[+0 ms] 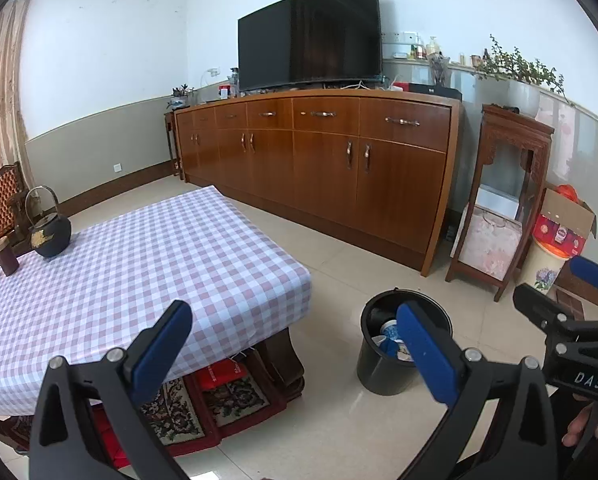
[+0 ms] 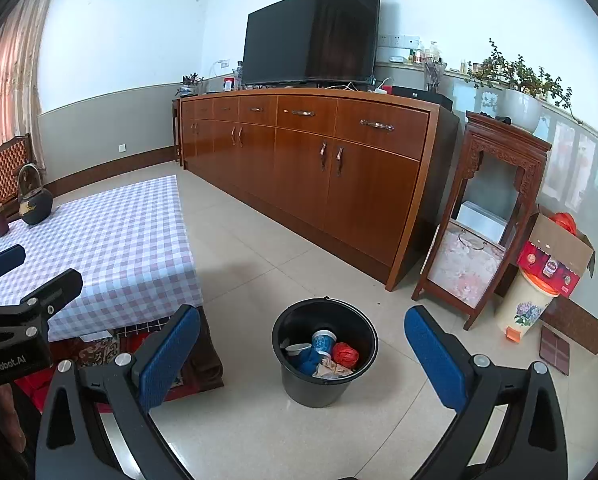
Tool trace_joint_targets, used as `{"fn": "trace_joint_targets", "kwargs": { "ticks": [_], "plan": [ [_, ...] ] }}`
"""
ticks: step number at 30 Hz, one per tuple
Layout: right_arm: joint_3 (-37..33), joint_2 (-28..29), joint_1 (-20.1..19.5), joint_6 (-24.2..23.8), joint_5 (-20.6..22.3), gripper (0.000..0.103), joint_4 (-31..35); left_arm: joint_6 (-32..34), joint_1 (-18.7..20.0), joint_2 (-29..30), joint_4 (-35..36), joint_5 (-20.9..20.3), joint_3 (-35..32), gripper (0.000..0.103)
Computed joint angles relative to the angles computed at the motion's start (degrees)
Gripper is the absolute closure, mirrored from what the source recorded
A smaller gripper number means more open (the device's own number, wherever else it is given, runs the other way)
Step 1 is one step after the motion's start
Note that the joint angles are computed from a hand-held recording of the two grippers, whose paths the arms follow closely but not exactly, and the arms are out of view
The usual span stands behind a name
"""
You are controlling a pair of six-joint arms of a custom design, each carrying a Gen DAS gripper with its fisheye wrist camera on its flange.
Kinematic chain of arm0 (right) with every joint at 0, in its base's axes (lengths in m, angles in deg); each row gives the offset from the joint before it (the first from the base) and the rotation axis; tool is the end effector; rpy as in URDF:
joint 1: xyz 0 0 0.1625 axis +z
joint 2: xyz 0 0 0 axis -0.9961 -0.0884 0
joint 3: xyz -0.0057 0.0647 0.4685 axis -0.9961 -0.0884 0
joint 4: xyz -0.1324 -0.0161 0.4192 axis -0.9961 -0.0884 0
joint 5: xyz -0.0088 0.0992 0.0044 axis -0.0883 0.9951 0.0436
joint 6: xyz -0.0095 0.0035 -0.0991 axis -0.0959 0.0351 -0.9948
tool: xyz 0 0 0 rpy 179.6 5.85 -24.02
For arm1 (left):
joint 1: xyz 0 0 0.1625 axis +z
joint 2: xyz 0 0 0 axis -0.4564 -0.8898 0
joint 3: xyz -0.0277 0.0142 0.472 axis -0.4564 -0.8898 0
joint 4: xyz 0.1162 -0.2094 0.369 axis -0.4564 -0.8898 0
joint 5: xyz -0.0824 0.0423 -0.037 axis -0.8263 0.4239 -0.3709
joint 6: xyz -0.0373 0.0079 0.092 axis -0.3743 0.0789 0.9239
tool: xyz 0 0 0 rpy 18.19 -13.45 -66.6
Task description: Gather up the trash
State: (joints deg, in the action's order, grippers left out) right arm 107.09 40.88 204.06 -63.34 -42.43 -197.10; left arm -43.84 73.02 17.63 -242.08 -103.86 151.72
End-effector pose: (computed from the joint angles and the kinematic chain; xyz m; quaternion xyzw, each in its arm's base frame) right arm 0.4074 -0.5810 0.1500 0.3297 -0.7992 0.3998 0.3044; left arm -0.2027 -0.5350 0.3335 0.1001 0.7719 -0.4964 0.3844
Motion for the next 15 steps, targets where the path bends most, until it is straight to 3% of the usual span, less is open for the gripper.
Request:
{"fn": "trace_joint_targets", "kwargs": {
  "ticks": [15],
  "plan": [
    [0.06, -0.31, -0.25, -0.39, -0.66, 0.0, -0.55, -1.04, -0.04, 0.01, 1.9, -0.41, -0.11, 0.0]
  ]
}}
